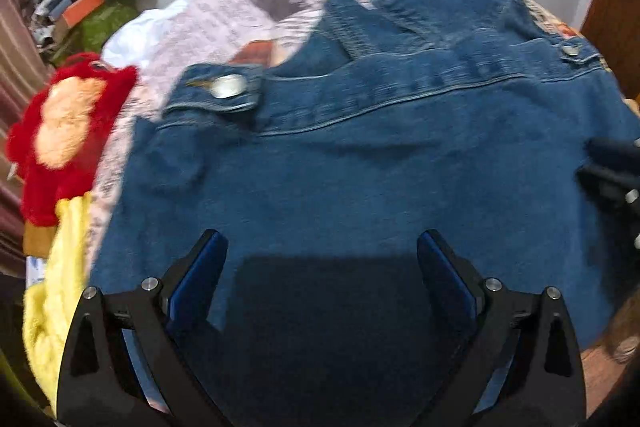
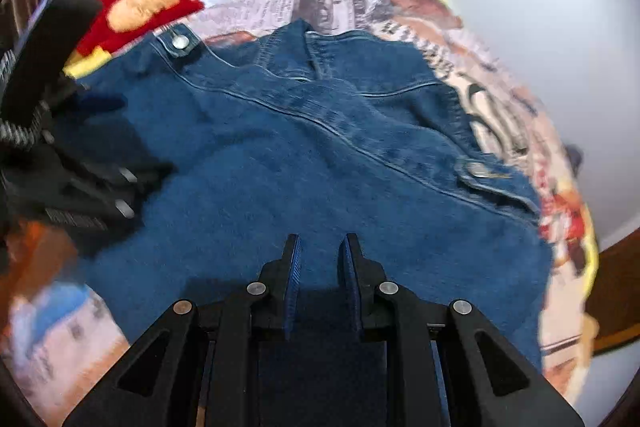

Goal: Fold large clothes

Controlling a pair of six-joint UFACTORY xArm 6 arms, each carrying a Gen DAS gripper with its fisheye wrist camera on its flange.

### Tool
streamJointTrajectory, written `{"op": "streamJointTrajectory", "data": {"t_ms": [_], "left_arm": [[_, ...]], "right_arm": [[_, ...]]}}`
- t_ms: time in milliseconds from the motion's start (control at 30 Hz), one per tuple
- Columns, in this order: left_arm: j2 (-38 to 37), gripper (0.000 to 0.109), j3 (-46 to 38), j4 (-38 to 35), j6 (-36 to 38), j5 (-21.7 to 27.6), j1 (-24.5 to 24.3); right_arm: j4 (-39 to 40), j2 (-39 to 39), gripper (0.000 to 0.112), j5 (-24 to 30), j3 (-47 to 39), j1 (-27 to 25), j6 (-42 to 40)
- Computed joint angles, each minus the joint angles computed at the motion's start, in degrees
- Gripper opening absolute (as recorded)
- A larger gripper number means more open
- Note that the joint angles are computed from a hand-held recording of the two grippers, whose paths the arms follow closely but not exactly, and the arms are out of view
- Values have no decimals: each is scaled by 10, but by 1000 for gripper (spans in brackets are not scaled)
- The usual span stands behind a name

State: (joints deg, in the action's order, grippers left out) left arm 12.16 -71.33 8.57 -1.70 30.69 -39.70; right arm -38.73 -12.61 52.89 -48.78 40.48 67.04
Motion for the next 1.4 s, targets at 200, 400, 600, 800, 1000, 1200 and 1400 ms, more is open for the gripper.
{"op": "streamJointTrajectory", "data": {"t_ms": [200, 400, 600, 800, 1000, 1200, 1400], "left_arm": [[-37, 99, 41, 80, -49, -17, 34], [-74, 99, 79, 50, -43, -20, 80], [-102, 99, 101, 36, -68, -17, 120], [-143, 98, 131, 89, -128, -6, 149], [-216, 98, 191, 51, -94, -13, 163], [-269, 98, 236, -72, -27, -9, 159], [-272, 98, 236, -285, 64, 13, 130]], "right_arm": [[12, -67, 18, -12, 62, -8, 22], [38, -143, 18, -5, 123, -10, 33], [22, -179, 18, 82, 136, 27, 60], [36, -248, 18, 158, 170, 41, 92], [45, -265, 46, 230, 179, 65, 126], [70, -385, 85, 283, 220, 75, 186], [25, -365, 86, 307, 149, 118, 189]]}}
